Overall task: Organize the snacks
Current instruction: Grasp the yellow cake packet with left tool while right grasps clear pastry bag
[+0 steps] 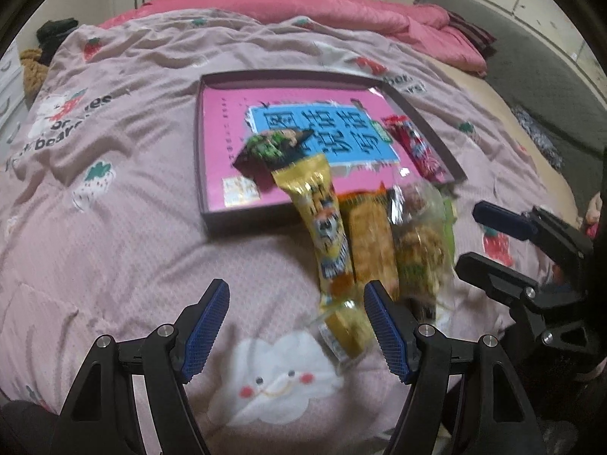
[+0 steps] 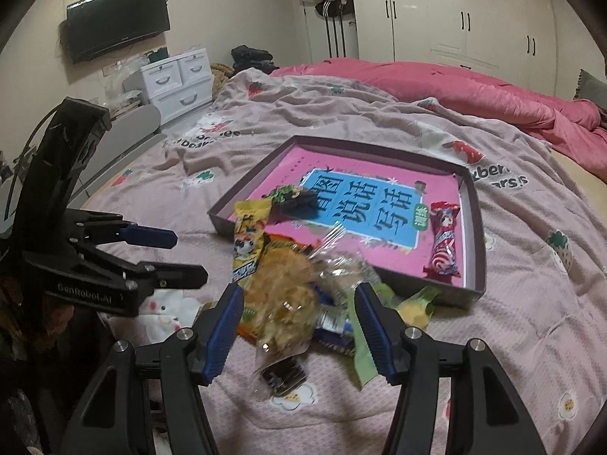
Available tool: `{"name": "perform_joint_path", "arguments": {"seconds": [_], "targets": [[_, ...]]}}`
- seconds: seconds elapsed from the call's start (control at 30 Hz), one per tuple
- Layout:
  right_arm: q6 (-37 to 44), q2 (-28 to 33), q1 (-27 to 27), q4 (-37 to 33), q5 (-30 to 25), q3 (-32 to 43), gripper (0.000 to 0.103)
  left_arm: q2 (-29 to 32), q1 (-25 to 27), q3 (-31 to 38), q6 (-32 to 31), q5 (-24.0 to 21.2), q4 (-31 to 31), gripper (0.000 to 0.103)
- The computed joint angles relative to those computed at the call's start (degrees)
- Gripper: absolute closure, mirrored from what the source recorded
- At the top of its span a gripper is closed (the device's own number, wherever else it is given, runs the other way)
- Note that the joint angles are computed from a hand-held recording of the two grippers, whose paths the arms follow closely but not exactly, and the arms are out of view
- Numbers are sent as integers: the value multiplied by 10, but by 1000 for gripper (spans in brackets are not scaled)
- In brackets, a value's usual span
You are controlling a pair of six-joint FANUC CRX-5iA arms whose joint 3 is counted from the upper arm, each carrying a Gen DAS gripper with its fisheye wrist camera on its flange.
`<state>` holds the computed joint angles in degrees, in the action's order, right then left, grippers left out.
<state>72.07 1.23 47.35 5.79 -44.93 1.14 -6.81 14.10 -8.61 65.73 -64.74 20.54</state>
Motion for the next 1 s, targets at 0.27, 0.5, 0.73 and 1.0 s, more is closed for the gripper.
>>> {"name": "perform_joint_path", "arguments": {"seconds": [0.27, 0.5, 0.73, 1.0], "targets": [[-1, 4, 9, 7, -24, 0, 43, 3, -2, -9, -13, -22, 11, 28], [-14, 8, 11, 19, -39, -1, 43, 15, -18, -8, -11, -39, 1, 28], [-9, 16, 7, 5, -47, 10, 43, 25, -29, -4, -5, -43, -12, 28], [8, 34, 2, -24, -45, 28, 43, 33, -22, -6, -4, -49, -2, 28]]}}
